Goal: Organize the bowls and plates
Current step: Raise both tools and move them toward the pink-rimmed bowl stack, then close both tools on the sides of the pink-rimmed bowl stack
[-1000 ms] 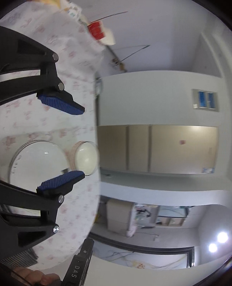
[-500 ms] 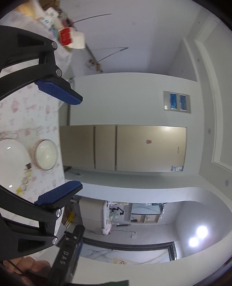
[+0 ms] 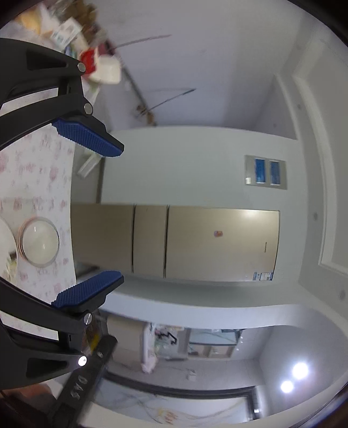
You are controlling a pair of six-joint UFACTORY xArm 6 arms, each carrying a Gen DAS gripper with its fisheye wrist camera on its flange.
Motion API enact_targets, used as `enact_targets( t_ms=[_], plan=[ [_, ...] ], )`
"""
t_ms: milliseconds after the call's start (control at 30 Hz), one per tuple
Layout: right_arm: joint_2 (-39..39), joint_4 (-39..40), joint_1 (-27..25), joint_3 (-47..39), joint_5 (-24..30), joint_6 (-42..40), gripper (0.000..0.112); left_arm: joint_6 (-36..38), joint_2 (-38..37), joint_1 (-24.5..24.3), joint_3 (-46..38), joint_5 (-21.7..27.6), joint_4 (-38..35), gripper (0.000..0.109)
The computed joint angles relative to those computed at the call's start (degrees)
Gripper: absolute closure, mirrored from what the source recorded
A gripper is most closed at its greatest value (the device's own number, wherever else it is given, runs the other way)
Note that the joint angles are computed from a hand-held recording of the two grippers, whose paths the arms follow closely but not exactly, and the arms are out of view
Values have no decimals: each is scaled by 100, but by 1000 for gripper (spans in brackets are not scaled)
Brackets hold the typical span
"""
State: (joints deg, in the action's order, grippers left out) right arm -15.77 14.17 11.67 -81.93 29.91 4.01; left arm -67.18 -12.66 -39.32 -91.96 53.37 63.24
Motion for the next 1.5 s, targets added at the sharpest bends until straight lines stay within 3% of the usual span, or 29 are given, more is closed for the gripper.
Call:
enact_targets(
  t_ms=[167, 300, 433, 767, 933, 1033, 1100, 1233, 1400, 1500],
  plan=[
    [369, -112, -52, -91, -63, 231, 43, 77, 134, 389, 235, -446, -230, 20],
    [570, -147, 19, 142, -101, -35, 43, 342, 319, 795, 563, -940, -874, 20],
    [1084, -71, 132, -157, 495, -91, 43, 545, 638, 1043, 661, -1163, -1389, 20],
    [1941, 108, 5, -669, 1155, -101, 43, 1878, 1379, 1682, 552, -1393, -3700, 20],
    [2419, 1463, -262, -1090, 2021, -838, 43, 2470, 1814, 1898, 694, -1612, -5012, 20],
    [2546, 1884, -304, -1148, 2177, -1165, 43, 2829, 1976, 1972, 747, -1774, -5778, 20],
    [2683, 2046, -353, -1215, 2337, -1091, 43, 3212, 2061, 2033, 817, -1964, -6438, 20],
    [3033, 2961, -570, -1225, 2689, -1052, 48, 3675, 2164, 2118, 918, -2087, -7016, 22],
    [3322, 4069, -851, -1166, 3031, -1104, 53, 4982, 2284, 2189, 1119, -2566, -9099, 22],
    [3367, 4155, -866, -1130, 3116, -1037, 53, 5274, 2350, 2219, 1128, -2551, -9738, 22]
  ],
)
